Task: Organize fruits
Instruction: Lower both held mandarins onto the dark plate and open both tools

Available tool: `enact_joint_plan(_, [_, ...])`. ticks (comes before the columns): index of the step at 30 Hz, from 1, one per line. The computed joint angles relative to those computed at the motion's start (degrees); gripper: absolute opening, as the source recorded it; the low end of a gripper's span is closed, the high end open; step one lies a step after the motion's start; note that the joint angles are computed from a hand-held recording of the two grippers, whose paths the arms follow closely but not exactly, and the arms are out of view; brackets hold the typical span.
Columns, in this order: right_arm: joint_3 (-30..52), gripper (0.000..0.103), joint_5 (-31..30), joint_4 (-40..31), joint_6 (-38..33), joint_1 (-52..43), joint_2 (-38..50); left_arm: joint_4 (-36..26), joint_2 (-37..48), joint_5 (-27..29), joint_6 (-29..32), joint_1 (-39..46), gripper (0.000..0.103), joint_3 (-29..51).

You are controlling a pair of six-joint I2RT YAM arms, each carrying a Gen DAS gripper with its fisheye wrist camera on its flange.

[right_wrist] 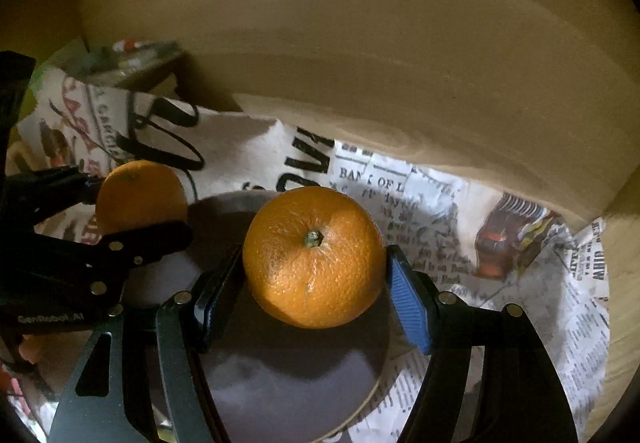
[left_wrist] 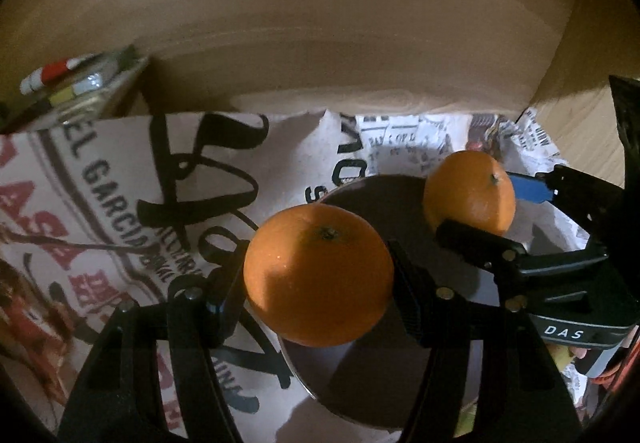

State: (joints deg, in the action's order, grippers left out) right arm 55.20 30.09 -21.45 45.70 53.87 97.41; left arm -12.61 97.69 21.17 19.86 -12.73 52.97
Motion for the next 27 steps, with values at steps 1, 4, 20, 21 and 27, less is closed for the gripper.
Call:
enact_joint_plan(1, [0.13,0.067,-0.68,0.09,-0.22,-0.36,0.52,-0.06,0.81,-0.01,0.03,-0.08,0.065,0.5])
enact_joint_plan(4, [-0.2,0.067,-2.8,0.97,-1.15,-1.4,1.77,-1.27,2.2,0.53,0.11,-0.56,0.065,1.54])
enact_joint_plan(20, [-2.06,0.068,-6.13,1.24,-2.16,-2.78,0.04,-1.89,-0.07,2.36,0.1,-0.18,0.073,1.19])
enact_joint_plan(21, [-1.91,0.069,-4.97,0.25,-1.88,-2.12,-0.69,-1.66,-1.32,2.52,0.23,0.18,0.077,0.46])
enact_joint_plan(27, [-1.77,0.07,1.08,-4.94,1.99,2.55,-6.23,-1.83,-10.58,3.92,1.81,2.14,0.077,-4.69])
